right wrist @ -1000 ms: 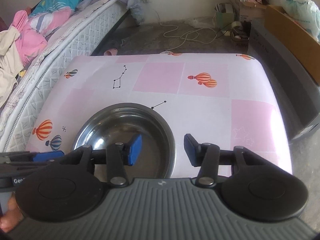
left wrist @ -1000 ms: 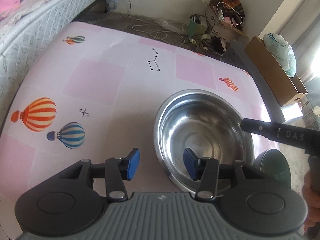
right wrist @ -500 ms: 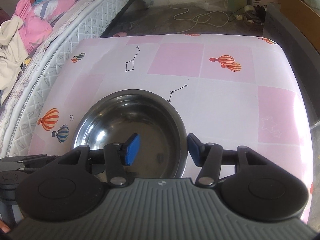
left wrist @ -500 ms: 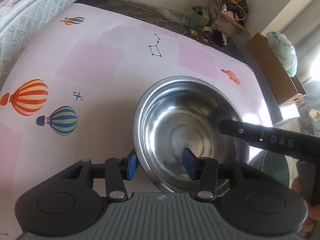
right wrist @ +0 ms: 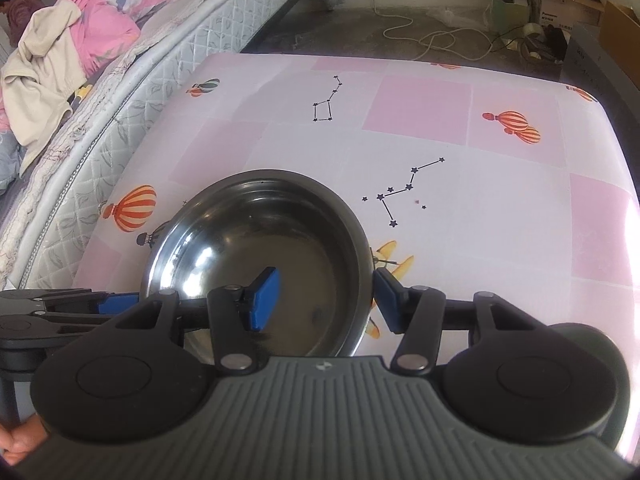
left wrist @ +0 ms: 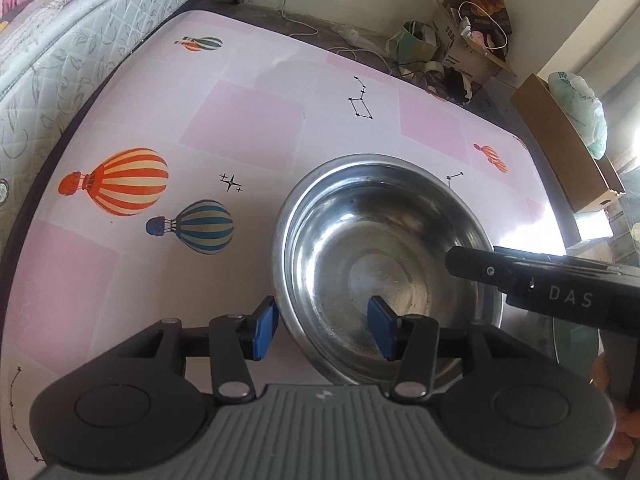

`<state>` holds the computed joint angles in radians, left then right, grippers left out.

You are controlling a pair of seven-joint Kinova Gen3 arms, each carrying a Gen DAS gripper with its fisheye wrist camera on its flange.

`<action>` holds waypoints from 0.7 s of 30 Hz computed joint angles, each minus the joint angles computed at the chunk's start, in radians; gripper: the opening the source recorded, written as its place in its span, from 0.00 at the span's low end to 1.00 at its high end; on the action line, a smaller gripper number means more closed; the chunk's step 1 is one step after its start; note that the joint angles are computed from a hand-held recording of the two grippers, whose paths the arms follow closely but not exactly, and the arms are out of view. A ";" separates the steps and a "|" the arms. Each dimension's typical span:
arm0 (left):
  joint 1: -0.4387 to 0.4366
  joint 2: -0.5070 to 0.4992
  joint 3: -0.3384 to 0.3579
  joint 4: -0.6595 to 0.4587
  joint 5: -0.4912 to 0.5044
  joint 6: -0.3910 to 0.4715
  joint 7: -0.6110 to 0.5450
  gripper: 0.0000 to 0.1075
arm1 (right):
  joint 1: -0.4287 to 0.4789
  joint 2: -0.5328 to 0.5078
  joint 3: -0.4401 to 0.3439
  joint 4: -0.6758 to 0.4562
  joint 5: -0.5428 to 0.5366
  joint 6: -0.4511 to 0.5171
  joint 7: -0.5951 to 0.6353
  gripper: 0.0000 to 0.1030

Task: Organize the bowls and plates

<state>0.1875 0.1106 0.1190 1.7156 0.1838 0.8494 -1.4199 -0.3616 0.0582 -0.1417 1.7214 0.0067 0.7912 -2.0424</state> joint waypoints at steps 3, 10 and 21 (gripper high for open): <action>0.029 -0.032 0.007 0.014 -0.069 -0.023 0.030 0.55 | -0.004 -0.027 0.000 0.016 0.032 -0.008 -0.030 0.50; 0.072 -0.133 0.036 0.053 -0.191 -0.077 0.092 0.61 | 0.041 -0.181 0.007 0.099 0.015 -0.045 -0.021 0.50; 0.109 -0.197 0.082 0.044 -0.205 -0.070 0.065 0.62 | 0.128 -0.483 0.089 0.233 -0.169 0.001 0.099 0.50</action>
<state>0.2966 -0.0864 0.2005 1.7599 -0.0209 0.7794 -1.3545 -0.2331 -0.4248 -0.0523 1.9546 -0.1625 0.7921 -1.9437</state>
